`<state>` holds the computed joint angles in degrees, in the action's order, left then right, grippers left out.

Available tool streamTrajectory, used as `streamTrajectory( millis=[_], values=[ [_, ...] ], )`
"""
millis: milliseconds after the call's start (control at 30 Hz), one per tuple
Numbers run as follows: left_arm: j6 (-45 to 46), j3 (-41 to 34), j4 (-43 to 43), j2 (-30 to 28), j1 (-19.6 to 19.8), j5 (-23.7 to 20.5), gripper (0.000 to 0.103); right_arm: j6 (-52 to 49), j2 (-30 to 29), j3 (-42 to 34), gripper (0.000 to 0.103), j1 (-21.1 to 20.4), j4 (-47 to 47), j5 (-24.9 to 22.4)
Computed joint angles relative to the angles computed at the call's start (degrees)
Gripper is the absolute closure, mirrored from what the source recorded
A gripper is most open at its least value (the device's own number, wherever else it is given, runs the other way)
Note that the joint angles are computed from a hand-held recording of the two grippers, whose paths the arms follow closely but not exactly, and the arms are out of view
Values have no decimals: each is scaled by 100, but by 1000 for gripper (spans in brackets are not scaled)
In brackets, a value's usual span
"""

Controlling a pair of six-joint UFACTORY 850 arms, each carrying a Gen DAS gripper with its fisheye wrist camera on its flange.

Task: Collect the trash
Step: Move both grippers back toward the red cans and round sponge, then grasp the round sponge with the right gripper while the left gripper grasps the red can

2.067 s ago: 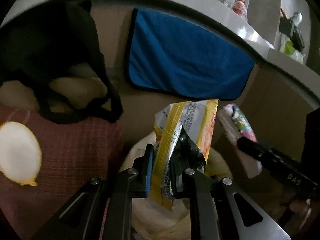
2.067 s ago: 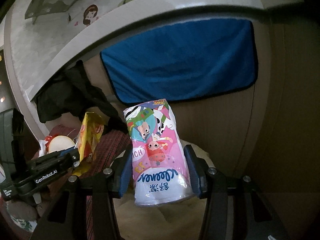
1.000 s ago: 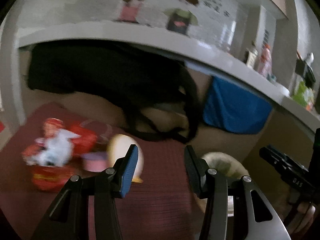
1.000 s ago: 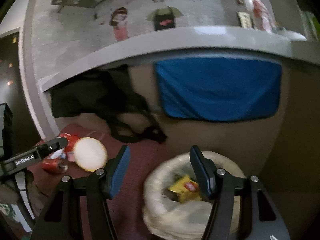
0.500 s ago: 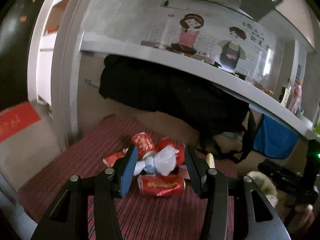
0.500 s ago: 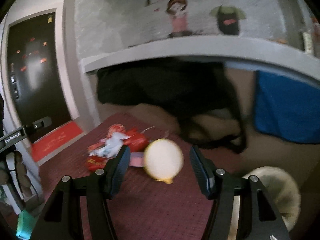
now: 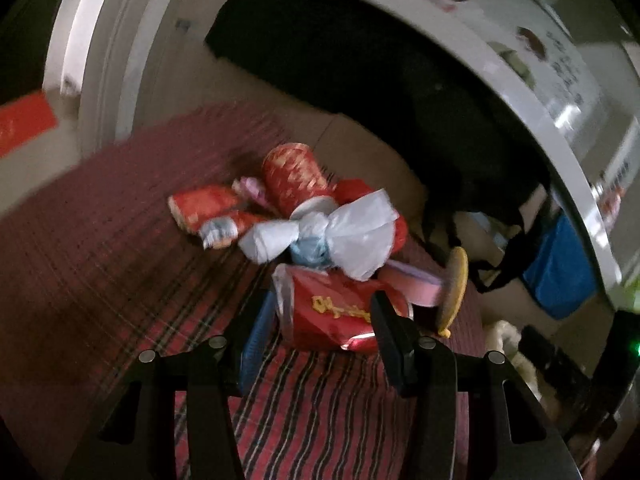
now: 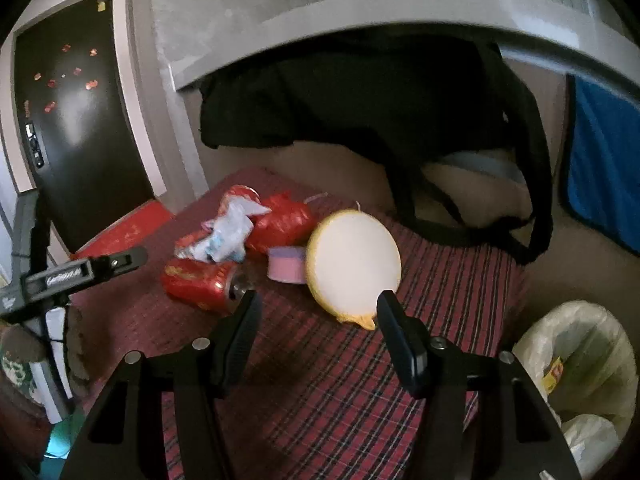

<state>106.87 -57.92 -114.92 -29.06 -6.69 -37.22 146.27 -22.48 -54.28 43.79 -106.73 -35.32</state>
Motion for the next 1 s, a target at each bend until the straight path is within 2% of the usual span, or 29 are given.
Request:
streamTrajectory(
  millis=[167,267,400,433,500,533,567,600,633,800,900,1000],
  values=[
    [963,235,-1014,121,-78,10,52,109,-312,-269,46,-207,-275,118],
    [1288,367,-1357,207,-68,-59,52,-388,-676,-756,46,-297,105,-3],
    [1168,486,-1295,282,-41,-151,52,-1260,-1256,-1570,47,-400,820,-265],
    [1056,516,-1210,300,-20,-195,52,-1572,-1410,-1790,50,-443,1071,-278],
    [675,551,-859,308,40,-296,52,-2271,-1637,-2128,70,-566,1717,-155],
    [423,559,-604,305,70,-359,52,-2368,-1646,-2133,73,-628,1817,-47],
    [133,553,-281,283,110,-476,52,-2225,-1594,-2043,74,-665,1713,25],
    [-64,554,-76,274,128,-560,51,-1842,-1449,-1820,81,-714,1406,168],
    [-201,543,58,253,135,-609,50,-1379,-1278,-1557,83,-751,1021,272],
    [-1279,227,662,-53,39,-913,50,131,-515,-407,86,-744,-188,108],
    [-1520,57,404,-190,-123,-743,50,233,-263,-62,88,-659,-149,-69],
    [-1687,-145,66,-322,-295,-386,49,530,-83,223,88,-615,-270,-120]
  ],
)
